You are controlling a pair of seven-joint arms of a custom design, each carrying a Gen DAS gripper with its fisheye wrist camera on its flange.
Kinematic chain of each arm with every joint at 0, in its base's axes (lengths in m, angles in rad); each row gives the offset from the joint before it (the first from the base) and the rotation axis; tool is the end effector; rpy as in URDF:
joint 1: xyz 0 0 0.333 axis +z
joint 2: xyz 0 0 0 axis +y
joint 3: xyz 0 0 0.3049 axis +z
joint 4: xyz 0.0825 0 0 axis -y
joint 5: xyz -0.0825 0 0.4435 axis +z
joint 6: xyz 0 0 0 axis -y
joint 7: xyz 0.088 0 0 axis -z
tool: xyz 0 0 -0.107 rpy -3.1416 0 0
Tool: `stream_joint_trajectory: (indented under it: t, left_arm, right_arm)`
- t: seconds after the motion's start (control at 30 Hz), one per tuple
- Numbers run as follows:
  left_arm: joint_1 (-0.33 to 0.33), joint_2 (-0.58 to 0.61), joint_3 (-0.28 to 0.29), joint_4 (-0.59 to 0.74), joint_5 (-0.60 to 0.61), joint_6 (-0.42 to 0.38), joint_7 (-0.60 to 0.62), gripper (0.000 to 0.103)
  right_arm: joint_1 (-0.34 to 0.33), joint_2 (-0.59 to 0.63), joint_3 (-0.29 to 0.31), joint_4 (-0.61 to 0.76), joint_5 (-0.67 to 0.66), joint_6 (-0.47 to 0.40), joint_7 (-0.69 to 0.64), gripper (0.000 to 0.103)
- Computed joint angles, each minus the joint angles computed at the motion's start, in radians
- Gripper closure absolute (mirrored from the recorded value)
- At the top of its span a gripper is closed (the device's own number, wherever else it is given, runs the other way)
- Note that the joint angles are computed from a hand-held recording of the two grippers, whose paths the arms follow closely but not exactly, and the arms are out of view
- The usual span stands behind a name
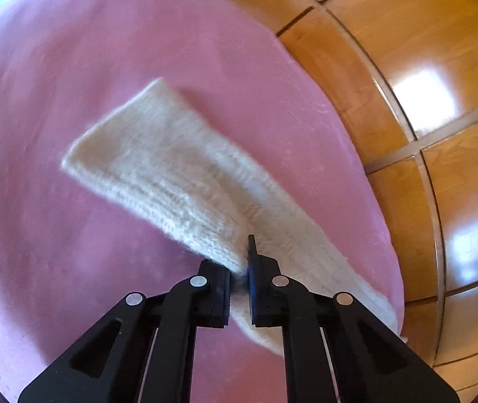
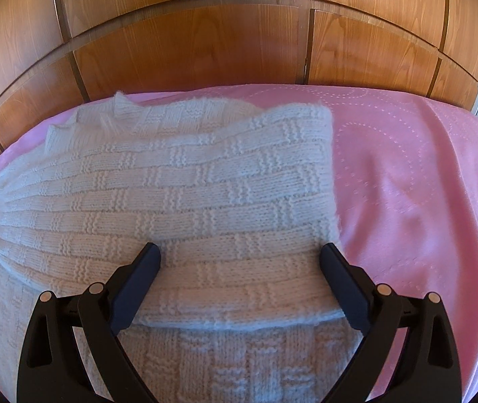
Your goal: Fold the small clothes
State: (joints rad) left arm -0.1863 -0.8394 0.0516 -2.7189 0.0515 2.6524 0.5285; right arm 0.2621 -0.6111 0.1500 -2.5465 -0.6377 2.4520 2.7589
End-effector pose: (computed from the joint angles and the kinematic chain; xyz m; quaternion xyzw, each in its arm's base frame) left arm 0.4098 -0.0566 0.5263 -0.8701 0.3178 -0.3697 0.0725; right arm 0.4272 0.1883 0.4964 -0.5193 0.7684 -0.2930 0.2324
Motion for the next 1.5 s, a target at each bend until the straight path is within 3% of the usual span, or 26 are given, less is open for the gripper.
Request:
stream_joint_trajectory:
  t: [0.17,0.33,0.5,0.57,0.67,0.9,1.0,1.1,1.2,1.33,1.43,1.5]
  left_arm:
    - [-0.068,0.047,-0.045,0.079,0.069,0.100,0.107,0.096]
    - [-0.260,0.183,-0.067,0.207,0.078,0.183,0.267,0.096]
    - [-0.411,0.374,-0.107,0.336,0.028,0.187,0.407,0.096]
    - [-0.471,0.420,-0.104,0.357,-0.037,0.167,0.483,0.086]
    - [-0.465,0.410,-0.155,0.327,-0.076,0.158,0.499,0.054]
    - [-0.362,0.198,-0.281,0.139,0.068,0.128,0.335,0.052]
    - [-0.376,0.148,-0.271,0.086,0.106,0.083,0.286,0.052]
    - [-0.416,0.147,-0.219,0.040,0.084,0.153,0.257,0.052]
    - [-0.437,0.151,-0.184,0.031,0.075,0.178,0.247,0.052]
    - [-0.444,0.142,-0.178,0.018,0.087,0.188,0.235,0.052]
    - [-0.454,0.148,-0.167,0.014,0.085,0.210,0.228,0.052]
    - [-0.460,0.148,-0.158,0.012,0.085,0.216,0.227,0.052]
  right_arm:
    - [-0.002,0.002,0.003,0.002,-0.003,-0.004,0.001,0.007]
    - [-0.002,0.001,0.003,0.000,-0.005,-0.003,0.003,0.007]
    - [-0.002,0.000,0.001,-0.002,-0.004,0.002,0.004,0.007]
    - [-0.002,-0.001,0.001,-0.002,-0.004,0.003,0.005,0.007]
    - [-0.002,-0.006,-0.006,-0.010,0.001,0.018,0.006,0.007]
    - [-0.007,-0.014,-0.005,-0.015,0.006,0.027,0.000,0.007]
    - [-0.014,-0.031,0.015,-0.014,-0.013,0.008,0.012,0.010]
    - [-0.012,-0.061,0.054,-0.002,-0.057,-0.024,0.030,0.018]
    - [0.079,-0.072,0.002,-0.006,-0.016,0.138,-0.044,0.022]
    - [0.218,0.079,-0.026,0.112,0.085,0.272,-0.260,0.023]
    - [0.291,0.218,-0.040,0.229,0.192,0.305,-0.407,0.023]
    - [0.325,0.314,-0.040,0.318,0.258,0.270,-0.517,0.023]
